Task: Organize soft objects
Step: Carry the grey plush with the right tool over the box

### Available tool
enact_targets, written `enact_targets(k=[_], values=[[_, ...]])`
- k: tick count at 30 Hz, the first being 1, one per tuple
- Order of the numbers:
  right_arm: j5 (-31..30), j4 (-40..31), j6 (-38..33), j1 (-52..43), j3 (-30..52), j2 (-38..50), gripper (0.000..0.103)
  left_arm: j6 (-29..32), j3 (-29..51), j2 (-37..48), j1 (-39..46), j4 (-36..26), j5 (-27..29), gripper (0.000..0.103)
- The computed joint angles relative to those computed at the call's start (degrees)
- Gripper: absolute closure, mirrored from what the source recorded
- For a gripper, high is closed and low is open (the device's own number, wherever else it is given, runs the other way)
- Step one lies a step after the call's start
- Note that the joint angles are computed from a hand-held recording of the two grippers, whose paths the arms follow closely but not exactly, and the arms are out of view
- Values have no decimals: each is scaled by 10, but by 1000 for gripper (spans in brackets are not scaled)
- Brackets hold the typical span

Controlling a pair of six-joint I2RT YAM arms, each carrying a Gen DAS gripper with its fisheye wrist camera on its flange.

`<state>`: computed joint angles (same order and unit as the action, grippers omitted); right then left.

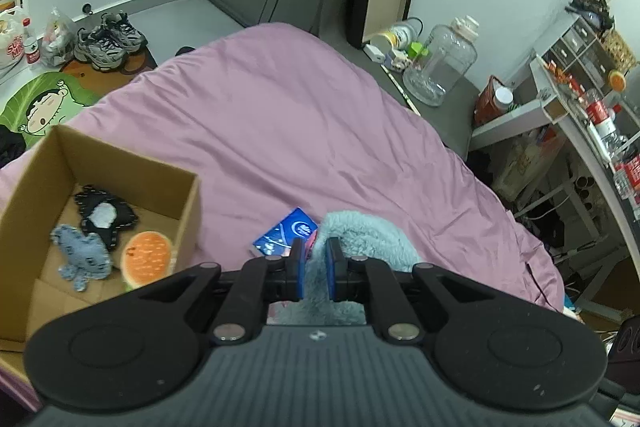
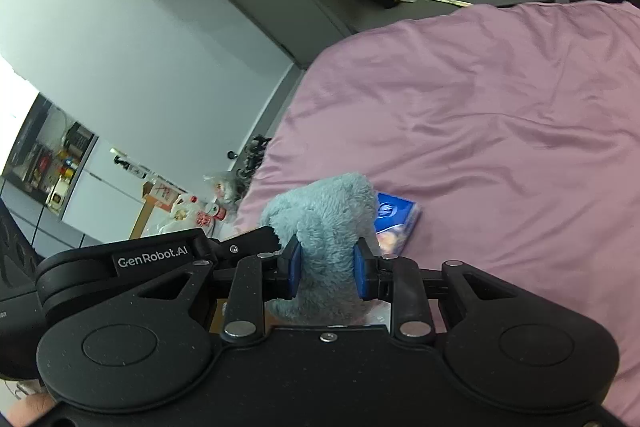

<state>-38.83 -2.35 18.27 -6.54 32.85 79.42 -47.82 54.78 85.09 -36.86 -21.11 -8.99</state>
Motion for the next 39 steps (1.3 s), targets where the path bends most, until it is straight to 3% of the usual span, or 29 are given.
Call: enact_targets(k=[17, 39], values=[[109, -14, 41, 169, -38, -109, 77, 23, -124, -181, 64, -41, 26, 94], [221, 26, 104, 342, -19, -71, 77, 129, -199, -289, 242, -77, 151, 94]])
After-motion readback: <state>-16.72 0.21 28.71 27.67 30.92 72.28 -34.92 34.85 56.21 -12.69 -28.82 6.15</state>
